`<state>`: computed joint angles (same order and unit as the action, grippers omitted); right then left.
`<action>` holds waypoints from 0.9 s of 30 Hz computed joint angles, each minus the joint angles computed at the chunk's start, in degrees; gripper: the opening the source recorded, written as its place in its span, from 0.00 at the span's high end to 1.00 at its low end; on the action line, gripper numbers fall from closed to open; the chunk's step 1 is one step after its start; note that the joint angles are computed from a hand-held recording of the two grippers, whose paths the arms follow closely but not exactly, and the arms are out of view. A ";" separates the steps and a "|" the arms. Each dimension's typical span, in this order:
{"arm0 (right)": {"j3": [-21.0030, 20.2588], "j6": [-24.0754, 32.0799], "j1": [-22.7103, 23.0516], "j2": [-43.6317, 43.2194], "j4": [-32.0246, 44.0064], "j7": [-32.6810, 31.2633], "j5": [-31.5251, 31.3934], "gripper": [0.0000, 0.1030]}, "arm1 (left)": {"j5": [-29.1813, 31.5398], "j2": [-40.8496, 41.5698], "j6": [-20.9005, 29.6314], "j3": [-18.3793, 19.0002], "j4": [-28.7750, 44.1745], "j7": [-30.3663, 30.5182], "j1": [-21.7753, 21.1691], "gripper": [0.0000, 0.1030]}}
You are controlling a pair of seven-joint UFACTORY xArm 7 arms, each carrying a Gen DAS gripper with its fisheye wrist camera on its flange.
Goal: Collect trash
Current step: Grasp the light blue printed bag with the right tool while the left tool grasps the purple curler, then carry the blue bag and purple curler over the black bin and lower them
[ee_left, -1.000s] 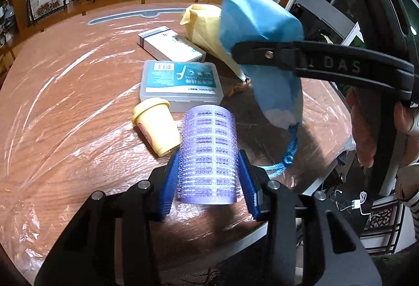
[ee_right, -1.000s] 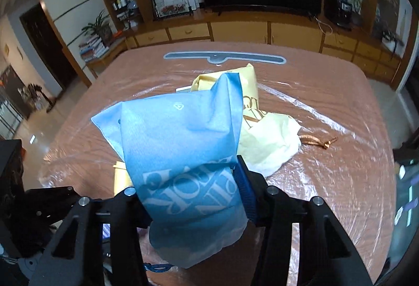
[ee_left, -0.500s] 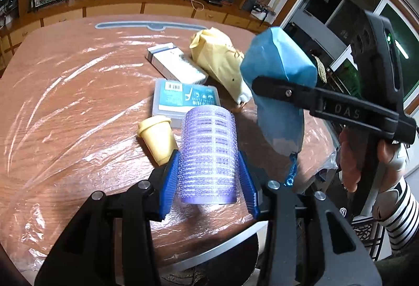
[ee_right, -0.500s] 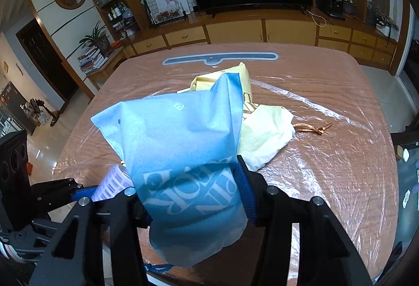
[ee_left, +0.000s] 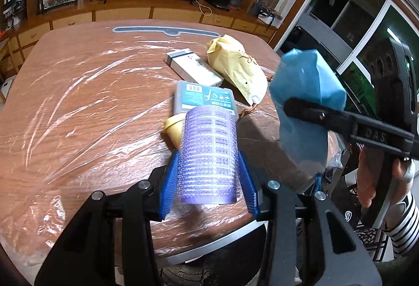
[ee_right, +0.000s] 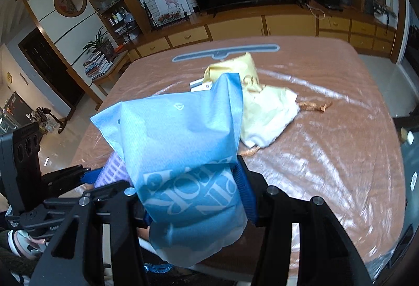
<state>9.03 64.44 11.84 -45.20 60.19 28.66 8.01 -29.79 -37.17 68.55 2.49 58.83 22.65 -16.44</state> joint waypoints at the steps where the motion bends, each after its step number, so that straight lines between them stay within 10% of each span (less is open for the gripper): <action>1: 0.15 0.20 0.07 -0.31 -0.25 0.32 0.16 0.51 | 0.11 -0.07 0.04 0.07 0.00 0.04 0.09 0.56; 27: 4.03 4.81 2.83 -6.79 -1.35 8.16 2.46 0.51 | 0.28 -3.14 5.09 3.17 -0.32 5.67 1.48 0.56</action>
<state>13.06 69.25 14.67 -52.00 58.84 36.82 10.46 -29.52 -40.31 73.64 5.65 58.50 28.33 -14.97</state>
